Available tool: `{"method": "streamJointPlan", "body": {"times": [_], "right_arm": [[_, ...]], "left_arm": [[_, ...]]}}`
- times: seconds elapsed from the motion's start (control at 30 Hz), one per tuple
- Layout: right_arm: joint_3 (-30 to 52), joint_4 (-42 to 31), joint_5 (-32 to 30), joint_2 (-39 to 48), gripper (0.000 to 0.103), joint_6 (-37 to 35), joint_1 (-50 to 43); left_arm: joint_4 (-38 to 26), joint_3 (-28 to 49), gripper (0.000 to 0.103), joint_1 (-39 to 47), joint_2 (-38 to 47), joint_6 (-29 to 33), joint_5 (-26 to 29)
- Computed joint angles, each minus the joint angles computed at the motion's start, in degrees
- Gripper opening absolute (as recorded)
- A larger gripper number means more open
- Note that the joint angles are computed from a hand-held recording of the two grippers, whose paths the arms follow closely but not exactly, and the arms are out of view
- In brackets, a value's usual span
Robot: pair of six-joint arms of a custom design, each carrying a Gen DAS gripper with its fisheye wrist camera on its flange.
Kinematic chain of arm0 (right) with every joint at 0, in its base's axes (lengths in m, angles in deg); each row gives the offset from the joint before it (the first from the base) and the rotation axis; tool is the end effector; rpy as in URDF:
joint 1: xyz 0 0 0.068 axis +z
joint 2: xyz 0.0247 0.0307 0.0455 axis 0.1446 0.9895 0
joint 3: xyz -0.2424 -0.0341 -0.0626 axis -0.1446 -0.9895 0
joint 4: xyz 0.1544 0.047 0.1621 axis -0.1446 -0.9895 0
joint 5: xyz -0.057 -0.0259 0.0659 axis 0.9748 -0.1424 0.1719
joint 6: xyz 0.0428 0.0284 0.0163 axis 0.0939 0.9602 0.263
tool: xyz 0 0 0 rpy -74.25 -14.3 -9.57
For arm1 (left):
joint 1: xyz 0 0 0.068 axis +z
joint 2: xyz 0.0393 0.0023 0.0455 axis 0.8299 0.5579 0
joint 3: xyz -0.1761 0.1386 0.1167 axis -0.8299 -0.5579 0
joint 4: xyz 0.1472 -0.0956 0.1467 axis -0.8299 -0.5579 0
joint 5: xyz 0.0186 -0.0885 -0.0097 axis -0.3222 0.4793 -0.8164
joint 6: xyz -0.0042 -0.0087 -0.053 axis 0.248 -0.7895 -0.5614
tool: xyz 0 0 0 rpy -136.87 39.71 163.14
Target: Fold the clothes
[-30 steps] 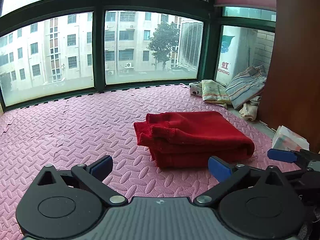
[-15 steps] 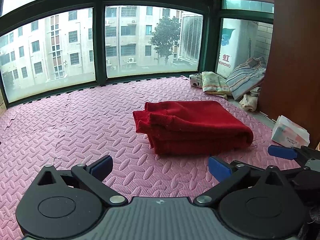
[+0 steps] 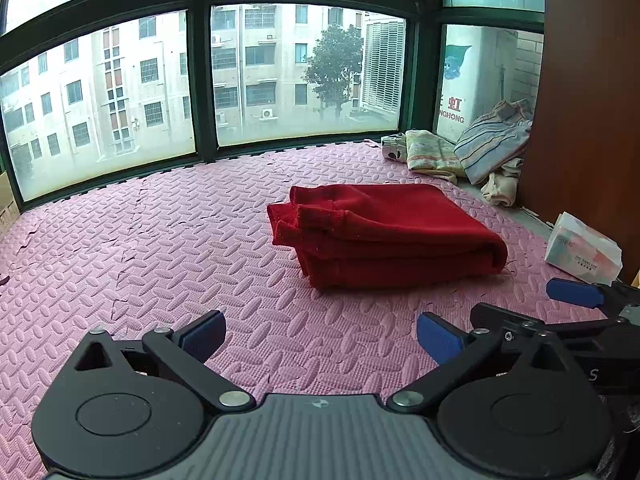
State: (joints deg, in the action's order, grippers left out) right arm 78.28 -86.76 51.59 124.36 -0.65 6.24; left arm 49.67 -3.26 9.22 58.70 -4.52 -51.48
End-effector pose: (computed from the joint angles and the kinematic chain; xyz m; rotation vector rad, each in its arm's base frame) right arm 0.4088 -0.0008 0.2921 -0.2893 2.0952 0.3527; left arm 0.2096 -0.1918 0.2075 -0.0550 2.1918 0.0154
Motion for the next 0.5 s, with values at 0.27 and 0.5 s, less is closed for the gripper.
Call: {"method": "streamJointPlan", "body": {"times": [0.27, 0.5], "right_arm": [[-3.07, 1.69, -0.15, -1.96, 0.103, 0.44, -0.70], [-4.29, 2.52, -0.43, -2.67, 0.103, 0.63, -1.01]], "left_arm": [[-1.22, 0.04, 0.103, -0.88, -0.40, -1.08, 0.60], [-1.95, 0.02, 0.103, -0.70, -0.43, -2.56, 2.99]]}}
